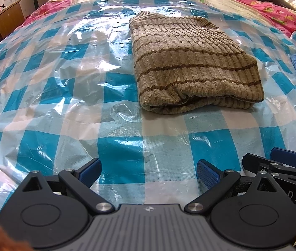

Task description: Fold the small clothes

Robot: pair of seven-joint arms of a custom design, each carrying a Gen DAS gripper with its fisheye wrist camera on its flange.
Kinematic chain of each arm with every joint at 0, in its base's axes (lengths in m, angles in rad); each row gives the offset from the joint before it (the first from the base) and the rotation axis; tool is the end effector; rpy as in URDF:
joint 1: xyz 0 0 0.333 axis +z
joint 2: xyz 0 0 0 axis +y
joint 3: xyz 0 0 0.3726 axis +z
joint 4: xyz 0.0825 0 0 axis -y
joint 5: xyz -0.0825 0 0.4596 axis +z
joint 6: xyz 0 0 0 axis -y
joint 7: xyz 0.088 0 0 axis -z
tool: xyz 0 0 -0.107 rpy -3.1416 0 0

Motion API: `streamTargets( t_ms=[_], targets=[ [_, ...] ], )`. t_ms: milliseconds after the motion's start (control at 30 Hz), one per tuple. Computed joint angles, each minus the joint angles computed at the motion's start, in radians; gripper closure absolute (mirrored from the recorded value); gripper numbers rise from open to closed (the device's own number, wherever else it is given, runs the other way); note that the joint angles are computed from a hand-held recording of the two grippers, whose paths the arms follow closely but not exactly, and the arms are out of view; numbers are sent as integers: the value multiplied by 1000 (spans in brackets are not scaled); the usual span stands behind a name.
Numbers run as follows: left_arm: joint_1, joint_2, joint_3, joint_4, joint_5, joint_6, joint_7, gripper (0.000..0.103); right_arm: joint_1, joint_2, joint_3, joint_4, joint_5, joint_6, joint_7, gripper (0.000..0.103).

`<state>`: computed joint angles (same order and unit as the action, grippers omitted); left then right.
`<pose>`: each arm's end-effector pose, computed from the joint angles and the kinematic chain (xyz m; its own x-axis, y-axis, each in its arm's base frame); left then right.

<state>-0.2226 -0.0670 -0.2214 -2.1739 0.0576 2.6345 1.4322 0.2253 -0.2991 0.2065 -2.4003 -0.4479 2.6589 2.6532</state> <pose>0.5627 -0.2716 0.4972 -0.3459 -0.9382 0.0056 -0.8113 0.2961 -0.5041 0.4815 0.2413 0.5011 -0.2377 -0.9554 -0.1755 -0.7625 0.2954 -0.5756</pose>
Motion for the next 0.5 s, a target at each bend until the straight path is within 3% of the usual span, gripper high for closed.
streamTargets(
  t_ms=[500],
  targets=[
    [0,-2,1,-1,0,0,-1,2,-4,-2,3,-1,-14,-4,15,40]
  ],
)
